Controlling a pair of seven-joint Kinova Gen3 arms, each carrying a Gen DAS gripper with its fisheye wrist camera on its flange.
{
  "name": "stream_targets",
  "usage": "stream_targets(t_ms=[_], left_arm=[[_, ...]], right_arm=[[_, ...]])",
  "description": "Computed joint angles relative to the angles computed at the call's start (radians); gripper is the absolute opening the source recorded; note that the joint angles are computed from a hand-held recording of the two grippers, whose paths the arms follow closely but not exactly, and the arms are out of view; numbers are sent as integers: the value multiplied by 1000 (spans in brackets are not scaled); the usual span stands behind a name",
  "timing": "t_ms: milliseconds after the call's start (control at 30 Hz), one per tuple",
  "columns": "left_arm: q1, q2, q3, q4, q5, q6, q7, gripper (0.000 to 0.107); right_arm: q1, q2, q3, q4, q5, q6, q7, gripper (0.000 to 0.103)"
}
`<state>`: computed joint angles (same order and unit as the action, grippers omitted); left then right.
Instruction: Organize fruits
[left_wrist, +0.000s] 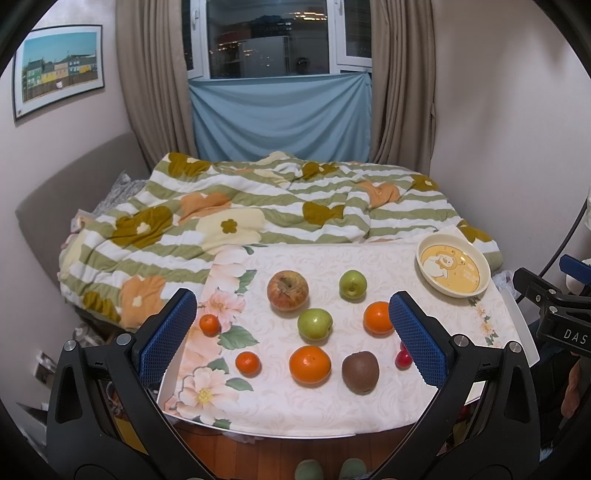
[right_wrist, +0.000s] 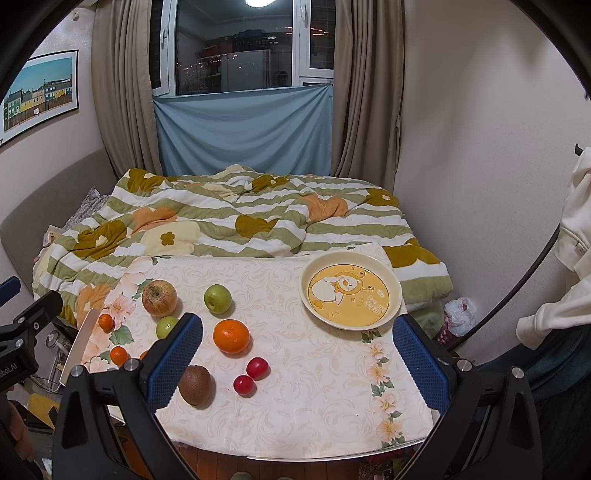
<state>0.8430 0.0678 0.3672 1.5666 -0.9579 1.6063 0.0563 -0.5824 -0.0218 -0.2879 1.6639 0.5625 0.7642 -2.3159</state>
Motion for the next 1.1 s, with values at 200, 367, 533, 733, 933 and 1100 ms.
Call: stream_targets(t_ms=[200,367,533,733,933,1100], left_arm=[[1,0,-1,0,1,0,0,103],[18,17,1,-63,10,49,-15,103],[21,8,-7,-67,46,69,8,103],[19,22,-12,-23,93,102,56,103],[-40,-29,-24,101,177,-13,36,103],[-143,-102,-40,230,255,-177,-72,103]], right_arm=[[4,-1,3,7,-4,-10,6,103],[9,5,7,-3,-28,-10,34,103],[7,3,12,-26,-97,5,112,103],[40,4,34,15,-208,-70,253,103],[23,45,30,27,-231,-88,277,103],[-41,105,31,21,-192,-59,185,103]])
